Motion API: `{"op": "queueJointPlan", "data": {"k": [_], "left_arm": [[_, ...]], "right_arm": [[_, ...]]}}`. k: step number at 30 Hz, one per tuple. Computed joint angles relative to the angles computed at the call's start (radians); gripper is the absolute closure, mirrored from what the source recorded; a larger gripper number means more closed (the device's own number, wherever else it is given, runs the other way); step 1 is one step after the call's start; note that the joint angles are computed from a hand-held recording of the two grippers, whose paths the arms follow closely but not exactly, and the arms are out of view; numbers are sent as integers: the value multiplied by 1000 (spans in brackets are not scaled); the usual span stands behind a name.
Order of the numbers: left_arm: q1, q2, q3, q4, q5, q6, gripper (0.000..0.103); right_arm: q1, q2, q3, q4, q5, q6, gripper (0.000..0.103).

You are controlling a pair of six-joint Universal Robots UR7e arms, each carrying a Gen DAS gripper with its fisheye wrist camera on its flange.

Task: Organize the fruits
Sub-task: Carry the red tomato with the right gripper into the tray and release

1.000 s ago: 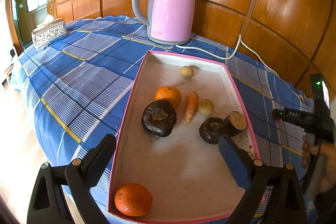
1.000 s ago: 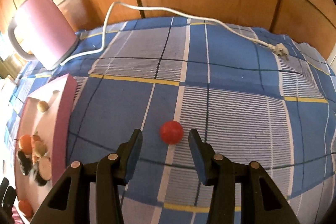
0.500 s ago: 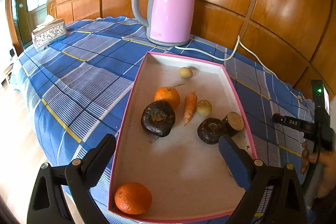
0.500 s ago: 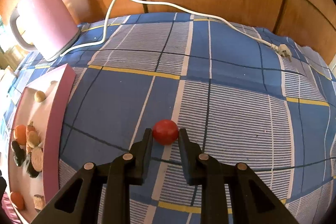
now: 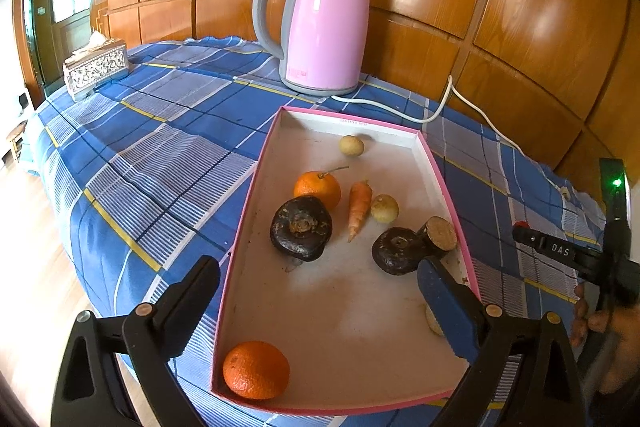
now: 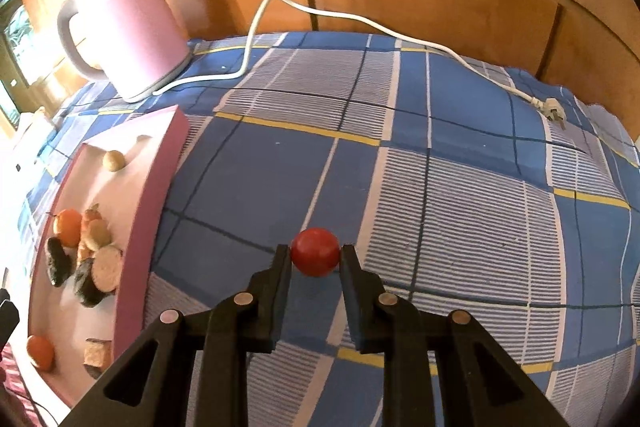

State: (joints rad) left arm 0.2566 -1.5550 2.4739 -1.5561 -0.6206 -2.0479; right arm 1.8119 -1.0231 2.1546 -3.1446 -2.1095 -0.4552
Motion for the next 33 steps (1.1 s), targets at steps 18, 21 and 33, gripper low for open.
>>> {"op": "queueJointPlan", "data": {"k": [18,21,33], "left_arm": [[-30,-74,8,141,-21,-141,2],[-30,-81,11,148,-25,-150,2],[-25,-91,18,145,-29,-143,2]], "right_arm": [[126,7,-32,143,174,-8,78],[151,39,-55,158,183,-10,78],[190,164,-132,170,125,-7,68]]}}
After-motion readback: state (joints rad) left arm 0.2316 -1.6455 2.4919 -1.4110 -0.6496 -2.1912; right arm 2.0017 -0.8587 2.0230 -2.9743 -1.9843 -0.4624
